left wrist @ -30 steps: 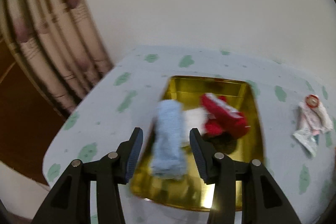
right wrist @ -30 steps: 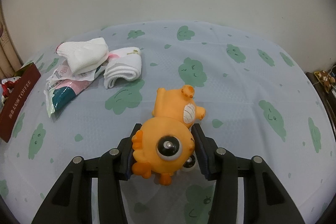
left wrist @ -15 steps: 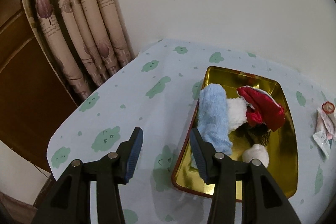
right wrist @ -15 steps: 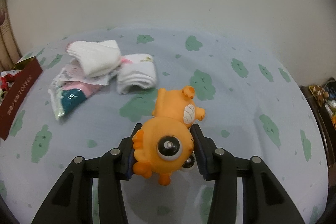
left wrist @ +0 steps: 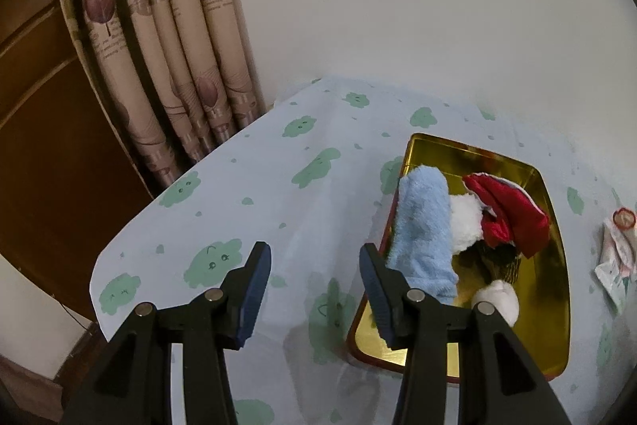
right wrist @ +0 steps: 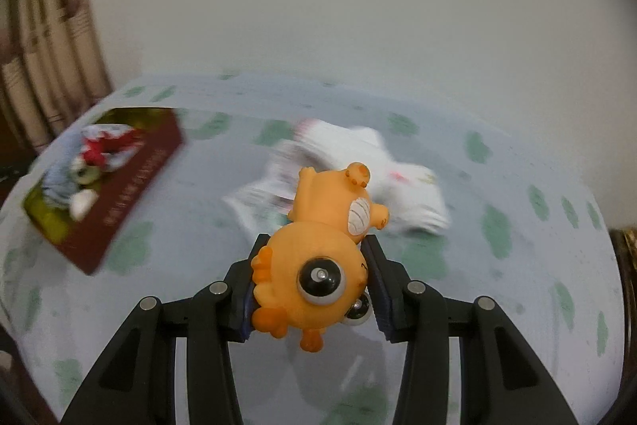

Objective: Organize soft objects
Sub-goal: 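Carry the orange rubber toy into the tin and open the right gripper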

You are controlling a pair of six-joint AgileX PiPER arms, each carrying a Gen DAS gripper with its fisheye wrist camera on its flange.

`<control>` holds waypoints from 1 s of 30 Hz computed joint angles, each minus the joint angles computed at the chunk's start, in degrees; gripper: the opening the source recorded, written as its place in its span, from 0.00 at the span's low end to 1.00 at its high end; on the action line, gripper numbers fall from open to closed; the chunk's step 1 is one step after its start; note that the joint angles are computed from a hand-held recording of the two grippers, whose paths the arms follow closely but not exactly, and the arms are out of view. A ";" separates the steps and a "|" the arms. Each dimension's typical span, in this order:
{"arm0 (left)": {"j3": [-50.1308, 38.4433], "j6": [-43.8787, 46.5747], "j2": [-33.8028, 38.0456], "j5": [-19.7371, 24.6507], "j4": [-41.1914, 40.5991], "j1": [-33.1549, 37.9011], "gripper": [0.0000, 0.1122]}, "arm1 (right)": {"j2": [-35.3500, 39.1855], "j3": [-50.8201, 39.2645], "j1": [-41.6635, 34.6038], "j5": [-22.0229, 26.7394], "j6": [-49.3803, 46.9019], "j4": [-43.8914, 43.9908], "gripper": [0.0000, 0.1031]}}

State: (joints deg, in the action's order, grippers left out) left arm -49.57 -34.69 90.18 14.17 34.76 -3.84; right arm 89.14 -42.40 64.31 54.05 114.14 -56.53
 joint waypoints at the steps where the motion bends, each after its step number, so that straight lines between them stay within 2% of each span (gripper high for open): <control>1: -0.20 1.24 0.20 0.04 -1.41 0.38 0.42 | 1.18 -2.06 -0.20 -0.60 -1.62 -0.24 0.41; 6: -0.56 5.34 0.28 0.18 -6.35 1.57 0.42 | 7.79 -12.41 -2.07 -4.83 -10.36 -0.76 0.41; 14: -1.21 6.88 0.73 0.65 -8.49 2.60 0.42 | 21.16 -32.12 -2.99 -10.20 -25.37 2.74 0.41; 22: -1.73 9.86 0.99 0.42 -13.34 4.78 0.42 | 31.94 -47.30 -4.42 -12.42 -37.46 10.65 0.41; 30: -2.23 14.42 1.44 0.70 -17.75 4.97 0.42 | 39.01 -56.31 -7.04 -10.50 -42.18 13.86 0.41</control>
